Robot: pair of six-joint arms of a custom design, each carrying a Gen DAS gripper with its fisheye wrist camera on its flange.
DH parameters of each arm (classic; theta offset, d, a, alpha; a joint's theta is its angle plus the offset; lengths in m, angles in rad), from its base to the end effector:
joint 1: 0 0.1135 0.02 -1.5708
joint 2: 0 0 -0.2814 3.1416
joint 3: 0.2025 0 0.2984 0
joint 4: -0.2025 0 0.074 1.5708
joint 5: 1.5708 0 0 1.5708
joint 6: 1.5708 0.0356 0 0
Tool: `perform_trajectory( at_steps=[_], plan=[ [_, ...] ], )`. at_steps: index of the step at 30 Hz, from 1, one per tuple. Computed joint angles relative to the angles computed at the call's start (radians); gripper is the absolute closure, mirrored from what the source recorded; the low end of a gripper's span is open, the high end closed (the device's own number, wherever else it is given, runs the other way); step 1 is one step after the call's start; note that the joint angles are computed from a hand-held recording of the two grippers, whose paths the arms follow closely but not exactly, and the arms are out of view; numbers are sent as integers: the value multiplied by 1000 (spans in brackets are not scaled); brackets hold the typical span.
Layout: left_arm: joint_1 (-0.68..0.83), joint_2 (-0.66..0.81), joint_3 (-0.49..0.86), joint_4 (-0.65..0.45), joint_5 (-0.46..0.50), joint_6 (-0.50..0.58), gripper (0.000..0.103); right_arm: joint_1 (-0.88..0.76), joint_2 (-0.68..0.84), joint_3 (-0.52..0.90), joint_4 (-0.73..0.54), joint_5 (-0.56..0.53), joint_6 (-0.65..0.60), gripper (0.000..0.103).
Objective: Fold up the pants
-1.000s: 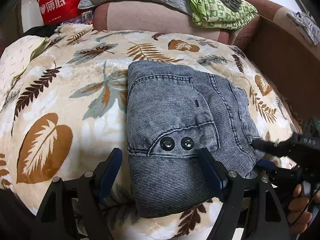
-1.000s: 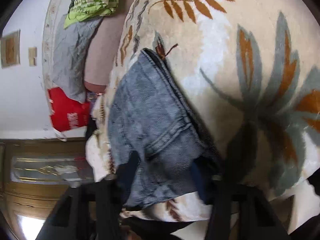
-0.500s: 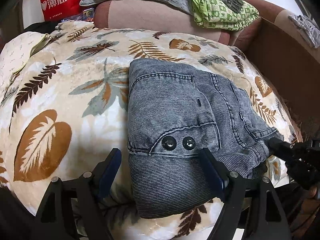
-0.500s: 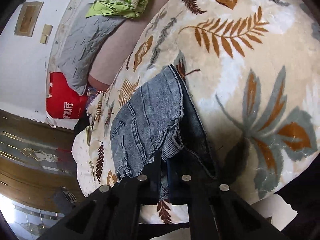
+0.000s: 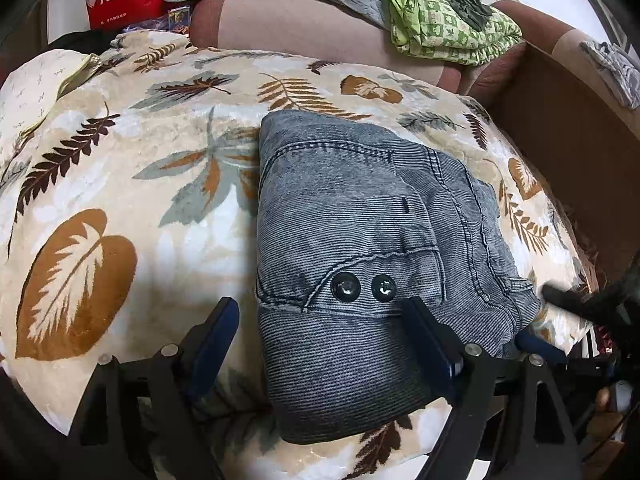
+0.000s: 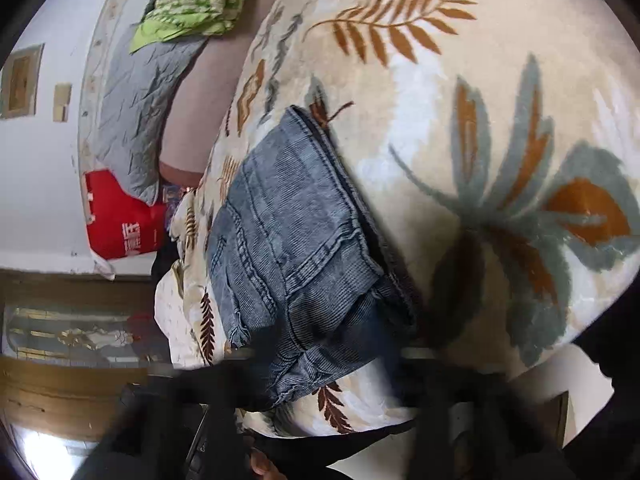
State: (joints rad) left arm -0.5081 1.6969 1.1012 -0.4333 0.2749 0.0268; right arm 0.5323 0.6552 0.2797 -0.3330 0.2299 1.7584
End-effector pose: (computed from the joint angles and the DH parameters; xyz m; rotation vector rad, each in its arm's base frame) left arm 0.3333 -0.1967 0.1856 0.7929 2.5112 -0.5277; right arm 0.1535 0.0810 0.1629 1.5079 1.9185 0.9049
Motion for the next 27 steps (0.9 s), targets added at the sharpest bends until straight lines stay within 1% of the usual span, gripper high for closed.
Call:
perform_trajectory(
  at_steps=[2,6,9,11,14,15,16,17,18,19,20,22,24,27],
  plan=[
    [2,1,-3,6,4,-1,18,17,-26,-4,-21,39,18,32],
    [4,8,1,6,7,-4,16,-8,-56,-5,-33,39,-15,32],
    [10,16,4,8,15,-4,15,-32,-11,13,-5,2,-51,32],
    [11,18,3,12,17,-4,14,-56,49,27,25,-30,-59,32],
    [11,20,0,21,14,-5,13,-78,111,37,51,-56,-70,35],
    [10,20,-1,23,13,-7,12,-90,123,40,53,-64,-84,39],
    [11,21,0,23,14,-6,12,-104,142,50,45,-71,-105,50],
    [11,21,0,24,14,-6,12,-120,156,57,40,-80,-122,57],
    [11,22,1,24,15,-4,12,-139,164,56,32,-92,-130,72],
    [12,23,0,25,16,-2,12,-154,169,51,34,-105,-136,82],
    [14,23,0,25,17,1,12,-158,171,53,30,-109,-152,86],
    [16,24,2,24,19,2,12,-123,173,85,-21,-66,-172,94],
    [17,26,6,18,21,-3,12,-72,175,141,-90,-4,-193,96],
    [25,15,7,14,22,-10,12,0,176,222,-160,87,-212,96]
  ],
)
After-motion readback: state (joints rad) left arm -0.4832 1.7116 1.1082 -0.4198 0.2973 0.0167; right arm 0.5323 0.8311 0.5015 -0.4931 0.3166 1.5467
